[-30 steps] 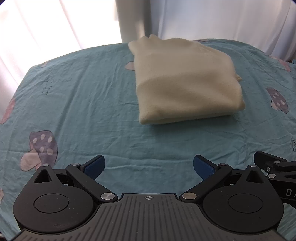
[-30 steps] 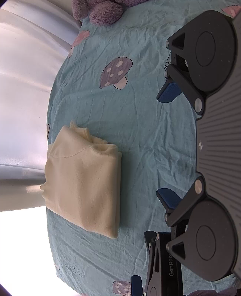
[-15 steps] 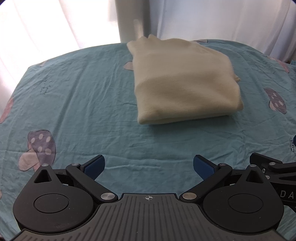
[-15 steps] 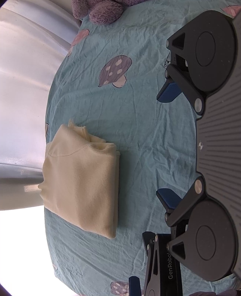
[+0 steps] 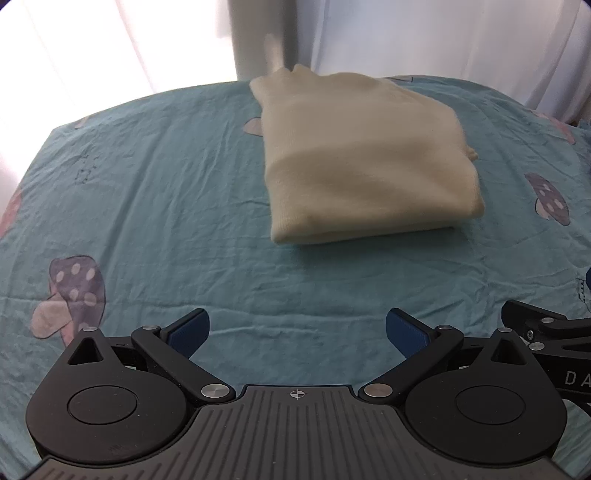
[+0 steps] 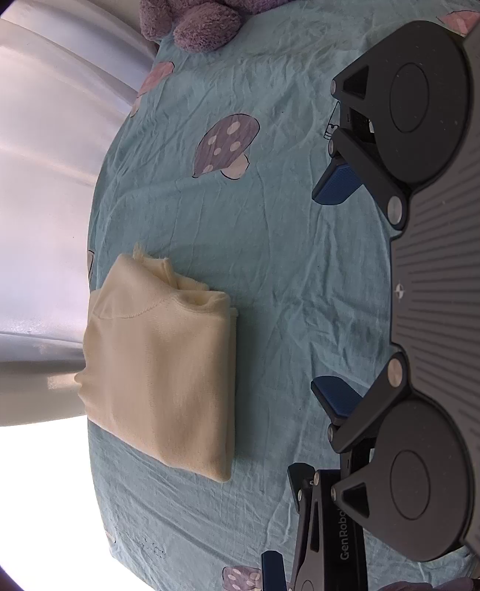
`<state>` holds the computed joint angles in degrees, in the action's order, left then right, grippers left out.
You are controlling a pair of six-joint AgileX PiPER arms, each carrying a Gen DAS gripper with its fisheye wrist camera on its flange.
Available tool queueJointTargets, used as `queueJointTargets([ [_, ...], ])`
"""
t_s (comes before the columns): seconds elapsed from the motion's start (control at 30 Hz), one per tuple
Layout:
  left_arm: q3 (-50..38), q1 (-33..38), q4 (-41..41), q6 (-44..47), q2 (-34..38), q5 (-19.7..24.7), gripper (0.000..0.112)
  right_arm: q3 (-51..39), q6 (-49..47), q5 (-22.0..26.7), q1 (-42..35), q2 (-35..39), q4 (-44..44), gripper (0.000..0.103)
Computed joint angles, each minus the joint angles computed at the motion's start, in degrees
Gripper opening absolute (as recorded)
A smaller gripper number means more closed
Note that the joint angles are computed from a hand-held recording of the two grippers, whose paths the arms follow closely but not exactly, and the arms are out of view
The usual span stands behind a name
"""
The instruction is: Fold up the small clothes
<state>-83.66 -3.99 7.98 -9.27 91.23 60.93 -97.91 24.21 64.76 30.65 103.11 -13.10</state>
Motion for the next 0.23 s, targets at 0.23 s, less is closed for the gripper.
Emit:
queueJointTargets([
  [0.23, -0.58, -0.42, 1.76, -1.48, 0.26, 0.46, 0.103, 0.19, 0.23, -0.33, -0.1, -0.59, -0.27, 0.099],
])
